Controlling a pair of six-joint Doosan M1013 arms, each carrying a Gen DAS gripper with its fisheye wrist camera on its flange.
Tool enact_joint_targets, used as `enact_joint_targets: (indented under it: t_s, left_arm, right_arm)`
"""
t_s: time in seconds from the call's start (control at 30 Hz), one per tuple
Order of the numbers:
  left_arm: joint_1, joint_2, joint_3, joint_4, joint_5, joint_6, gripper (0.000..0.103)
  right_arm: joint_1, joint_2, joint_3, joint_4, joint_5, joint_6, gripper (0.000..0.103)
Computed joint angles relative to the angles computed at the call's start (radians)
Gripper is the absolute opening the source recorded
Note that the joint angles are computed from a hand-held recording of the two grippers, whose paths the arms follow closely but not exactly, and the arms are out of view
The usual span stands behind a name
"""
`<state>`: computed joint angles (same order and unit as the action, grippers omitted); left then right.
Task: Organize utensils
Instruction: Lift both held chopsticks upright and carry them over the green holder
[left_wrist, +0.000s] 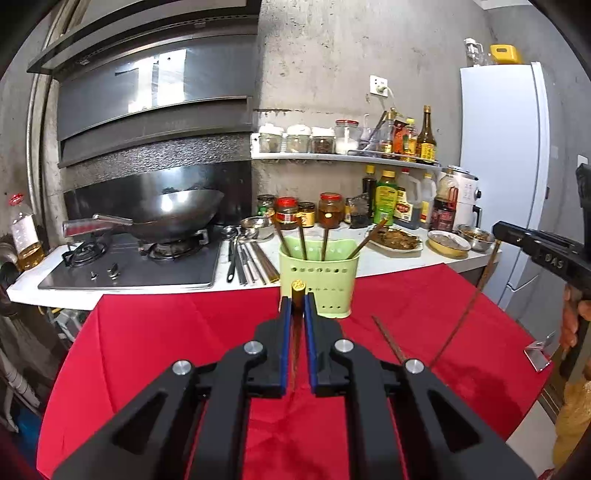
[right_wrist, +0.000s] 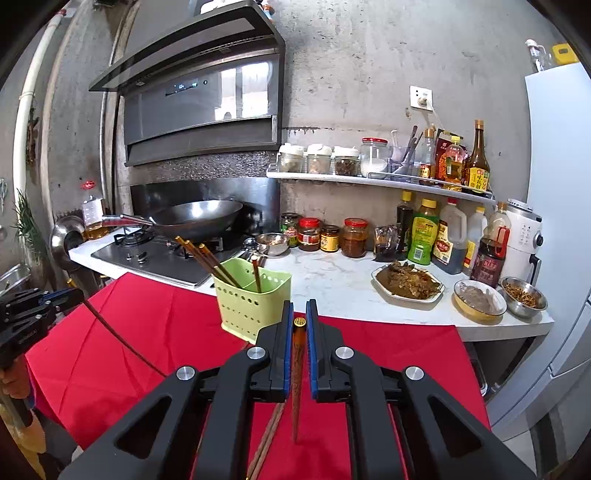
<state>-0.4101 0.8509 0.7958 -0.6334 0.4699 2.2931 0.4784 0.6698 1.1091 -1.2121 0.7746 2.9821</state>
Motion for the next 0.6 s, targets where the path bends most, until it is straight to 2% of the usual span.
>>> enact_joint_targets:
  t_s: [0.03, 0.2, 0.33, 0.47, 0.6]
  left_arm:
    - [-0.005, 0.003, -0.004, 0.040, -0.001, -0.026, 0.007]
    - [-0.012, 0.056, -0.079, 0.183, 0.103, -0.163, 0.007]
    - [-0.014, 0.085, -0.113, 0.245, 0.149, -0.221, 0.007]
    - [-0.014, 0.078, -0.095, 0.250, 0.144, -0.228, 0.007]
    - [-0.009, 0.054, -0.062, 0.211, 0.099, -0.201, 0.007]
  right_arm:
    - [-0.001, 0.001, 0.000, 0.001, 0.000, -0.001, 0.008]
    - [0.000, 0.009, 0.016, -0.007, 0.001, 0.021, 0.008]
    - [-0.013, 0.027, 0.009, 0.112, -0.020, -0.048, 0.007]
    - [0.000, 0.034, 0.010, 0.084, 0.009, -0.053, 0.007]
    - [0.003, 0.032, 0.008, 0.050, 0.009, -0.044, 0.007]
